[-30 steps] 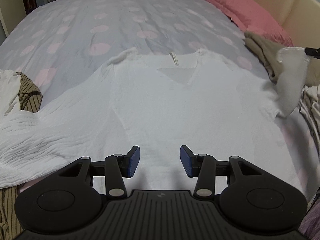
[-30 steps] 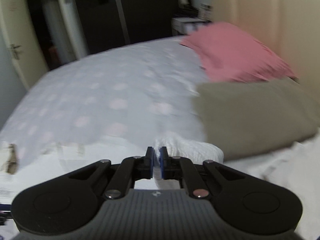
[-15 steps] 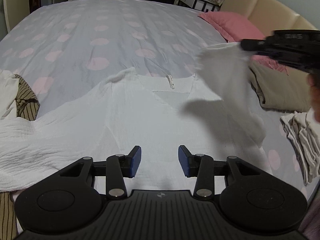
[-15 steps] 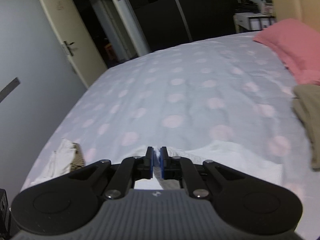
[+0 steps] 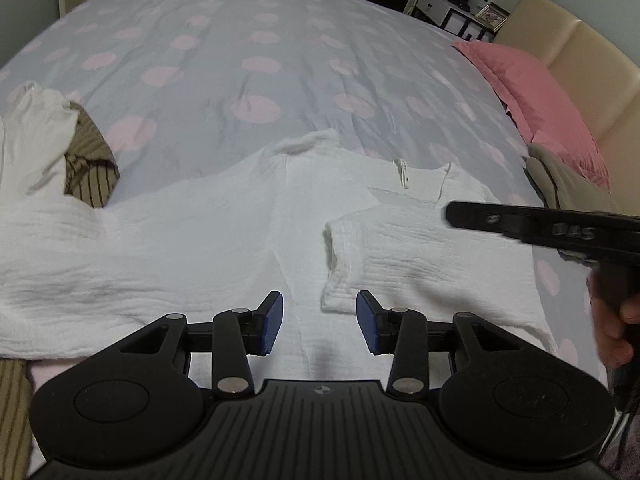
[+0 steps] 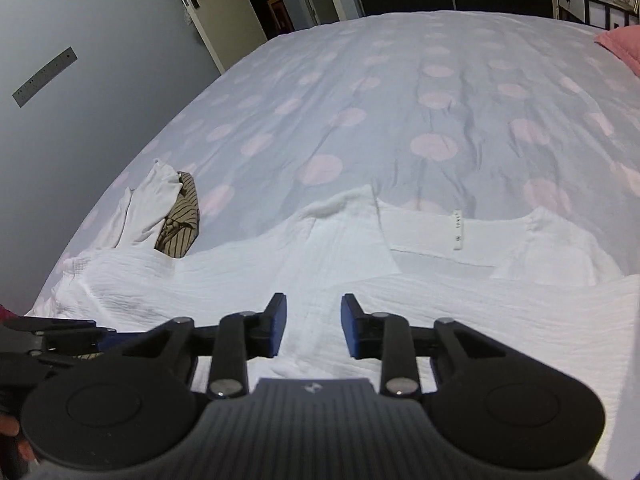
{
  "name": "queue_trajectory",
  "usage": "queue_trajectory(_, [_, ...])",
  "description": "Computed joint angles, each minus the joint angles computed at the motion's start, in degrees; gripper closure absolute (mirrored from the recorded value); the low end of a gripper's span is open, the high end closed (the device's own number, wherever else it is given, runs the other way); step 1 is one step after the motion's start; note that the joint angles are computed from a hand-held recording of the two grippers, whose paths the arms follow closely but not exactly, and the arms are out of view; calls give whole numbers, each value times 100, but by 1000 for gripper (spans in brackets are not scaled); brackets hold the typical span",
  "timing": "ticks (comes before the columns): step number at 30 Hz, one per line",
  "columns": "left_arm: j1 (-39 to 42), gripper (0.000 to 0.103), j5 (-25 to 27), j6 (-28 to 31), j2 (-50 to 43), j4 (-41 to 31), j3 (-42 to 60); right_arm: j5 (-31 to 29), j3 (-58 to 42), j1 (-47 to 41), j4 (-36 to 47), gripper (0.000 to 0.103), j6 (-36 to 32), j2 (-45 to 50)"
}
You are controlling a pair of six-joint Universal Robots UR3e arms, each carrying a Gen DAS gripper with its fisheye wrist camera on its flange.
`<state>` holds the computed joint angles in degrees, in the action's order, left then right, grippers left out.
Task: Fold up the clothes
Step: 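Grasp the shirt sleeve with the right gripper, fold it across the body, release, then grasp the shirt side edge with the right gripper and fold it over the body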
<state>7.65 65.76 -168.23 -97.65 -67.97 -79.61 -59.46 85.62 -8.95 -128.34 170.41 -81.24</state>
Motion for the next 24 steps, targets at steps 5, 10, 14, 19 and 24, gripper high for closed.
queue_trajectory(5, [-120,61,-20,-122,-248,338,-145,-196,192,-547,359,68,-365,-379])
queue_trajectory(10, [-321,60,-6,-173,-709,699,9,-569,626,-1373,536,64,-1058,-852])
queue_trajectory(14, [-437,57,-46,-356,-1164,817,348,-774,1084,-2136,552,64,-1708,-1209])
queue_trajectory(19, [-523,57,-106,-609,-1739,787,840,-901,1529,-2652,1045,62,-2848,-1416])
queue_trajectory(24, [-601,57,-47,-818,-2103,699,1063,-1244,2529,-2580,665,50,-4128,-1782])
